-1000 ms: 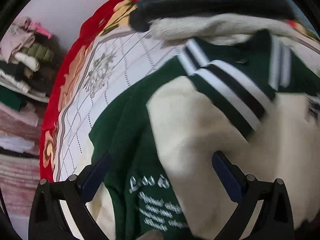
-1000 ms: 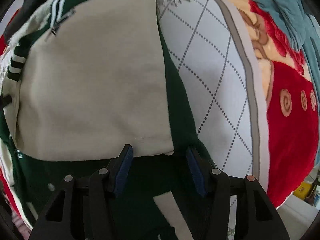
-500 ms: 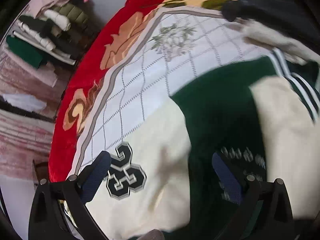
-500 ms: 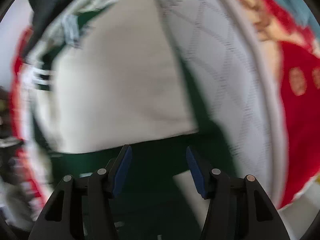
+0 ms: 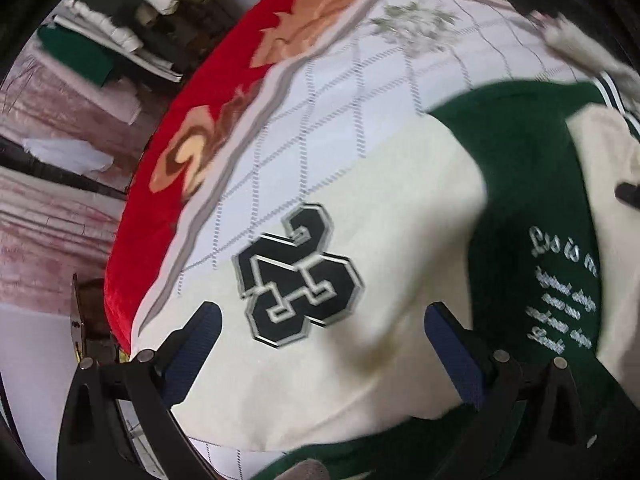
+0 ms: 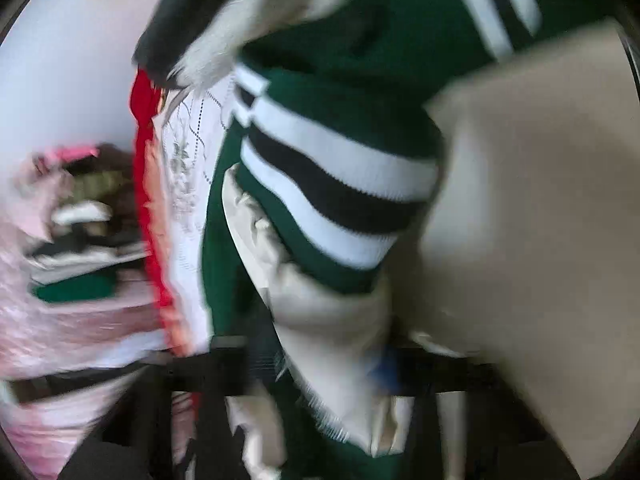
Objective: Fold large clothes
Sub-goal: 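Fold the held sleeve across the jacket body with the right gripper, release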
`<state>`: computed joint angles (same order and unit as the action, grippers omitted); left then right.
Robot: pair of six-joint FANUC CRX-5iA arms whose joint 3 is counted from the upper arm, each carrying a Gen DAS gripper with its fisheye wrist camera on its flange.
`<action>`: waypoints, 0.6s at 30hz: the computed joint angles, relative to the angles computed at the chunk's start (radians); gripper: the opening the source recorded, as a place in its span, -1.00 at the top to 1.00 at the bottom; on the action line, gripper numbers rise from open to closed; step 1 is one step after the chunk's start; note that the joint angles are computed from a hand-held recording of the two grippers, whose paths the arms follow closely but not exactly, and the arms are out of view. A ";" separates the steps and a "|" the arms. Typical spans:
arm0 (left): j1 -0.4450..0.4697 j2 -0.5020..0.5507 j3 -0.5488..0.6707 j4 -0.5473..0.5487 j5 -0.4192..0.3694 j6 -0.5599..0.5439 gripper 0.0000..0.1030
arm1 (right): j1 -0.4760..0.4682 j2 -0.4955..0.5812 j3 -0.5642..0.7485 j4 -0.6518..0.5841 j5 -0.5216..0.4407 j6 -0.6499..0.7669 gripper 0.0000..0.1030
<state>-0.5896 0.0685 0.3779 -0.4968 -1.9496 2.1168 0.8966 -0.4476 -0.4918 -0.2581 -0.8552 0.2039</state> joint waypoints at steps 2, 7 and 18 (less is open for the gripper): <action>0.021 -0.026 -0.011 -0.001 -0.005 0.003 -1.00 | 0.138 0.042 0.055 0.262 -0.139 -0.133 0.87; 0.074 -0.103 -0.058 -0.011 -0.043 0.007 -1.00 | 0.331 0.314 0.344 0.604 -0.606 0.058 0.87; 0.100 -0.141 -0.080 0.083 -0.039 -0.011 -1.00 | 0.446 0.064 0.277 0.369 -0.743 -0.057 0.00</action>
<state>-0.4897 -0.0728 0.2981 -0.4143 -1.9884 2.1057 1.3426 -0.3836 -0.2145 0.1112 -1.5979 0.1464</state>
